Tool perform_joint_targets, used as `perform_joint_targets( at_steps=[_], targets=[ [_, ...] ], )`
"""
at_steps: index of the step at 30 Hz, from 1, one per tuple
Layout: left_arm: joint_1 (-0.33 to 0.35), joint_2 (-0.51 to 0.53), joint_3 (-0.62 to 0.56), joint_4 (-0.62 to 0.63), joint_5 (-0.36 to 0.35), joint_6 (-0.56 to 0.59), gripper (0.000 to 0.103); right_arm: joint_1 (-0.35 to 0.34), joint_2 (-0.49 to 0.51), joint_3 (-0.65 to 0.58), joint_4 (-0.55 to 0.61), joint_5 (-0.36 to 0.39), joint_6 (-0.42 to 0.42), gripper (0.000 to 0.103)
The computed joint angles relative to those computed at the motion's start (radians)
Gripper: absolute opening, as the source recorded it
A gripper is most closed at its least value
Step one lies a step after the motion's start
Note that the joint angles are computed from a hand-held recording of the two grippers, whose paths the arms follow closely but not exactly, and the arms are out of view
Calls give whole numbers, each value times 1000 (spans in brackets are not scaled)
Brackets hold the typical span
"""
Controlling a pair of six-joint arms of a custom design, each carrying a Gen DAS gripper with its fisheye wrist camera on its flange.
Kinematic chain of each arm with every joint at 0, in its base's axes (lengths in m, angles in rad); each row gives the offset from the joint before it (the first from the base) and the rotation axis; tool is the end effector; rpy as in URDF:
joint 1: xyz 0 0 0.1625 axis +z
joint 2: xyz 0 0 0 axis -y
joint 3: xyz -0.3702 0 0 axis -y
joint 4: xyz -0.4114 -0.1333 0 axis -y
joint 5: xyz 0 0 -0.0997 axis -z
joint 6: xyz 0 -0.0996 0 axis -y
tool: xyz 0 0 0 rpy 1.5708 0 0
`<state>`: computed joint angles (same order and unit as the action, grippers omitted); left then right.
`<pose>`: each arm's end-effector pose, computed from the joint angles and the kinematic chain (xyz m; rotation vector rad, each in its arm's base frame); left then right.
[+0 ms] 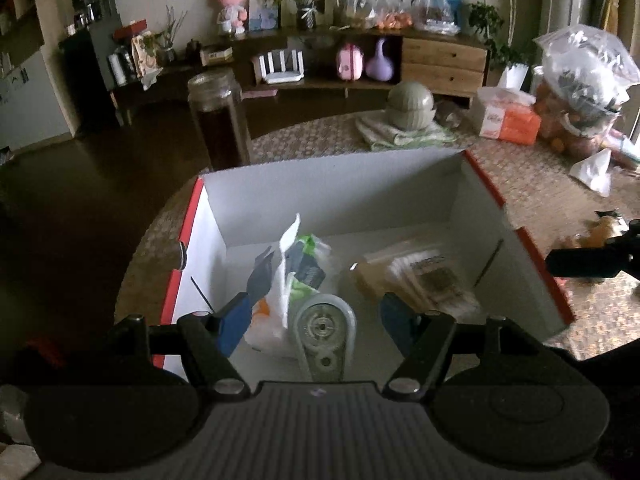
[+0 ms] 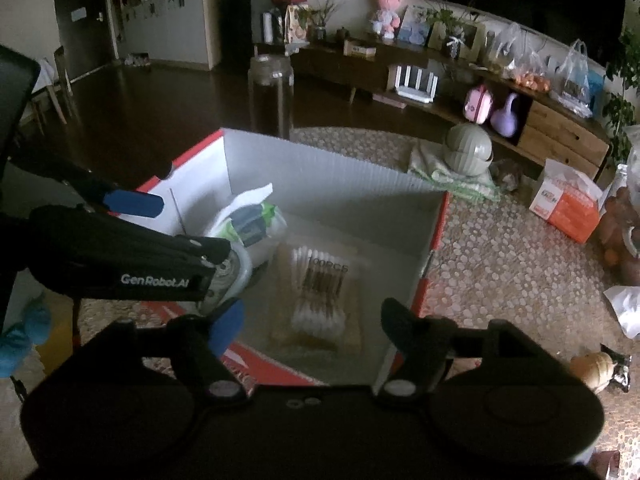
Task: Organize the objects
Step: 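Withdraw both grippers from the box back over the table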
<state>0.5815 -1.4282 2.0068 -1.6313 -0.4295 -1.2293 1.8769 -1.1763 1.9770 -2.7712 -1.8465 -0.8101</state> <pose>-0.2640 -0.4414 0.2186 0.1000 2.0606 -0.9289 0.2694 -0.4999 0.1595 1.3878 -2.3685 0.4434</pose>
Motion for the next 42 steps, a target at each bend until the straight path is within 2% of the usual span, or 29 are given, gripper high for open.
perform_joint_targets(
  at_steps=[9,15,17,24,33,40,42],
  targets=[
    [-85,9,2,15,-15,-33,71,-32,-160,77,41,88,-38,83],
    [-135,34,16,-69,-55,3,71,-81,-281,123,90,143,-37,86],
    [-149,50,19,-105,-65,21,78,-100,-317,135,105,154,-32,87],
    [-174,137,27,-333,-102,147,81,-189,-439,172,147,190,-23,96],
    [-151,293,-12,-662,-214,309,85,-327,-562,197,112,220,-35,99],
    [-146,418,-71,-809,-223,414,99,-426,-601,180,109,227,-55,99],
    [-146,448,-88,-845,-223,443,100,-449,-610,171,118,232,-59,99]
  ],
)
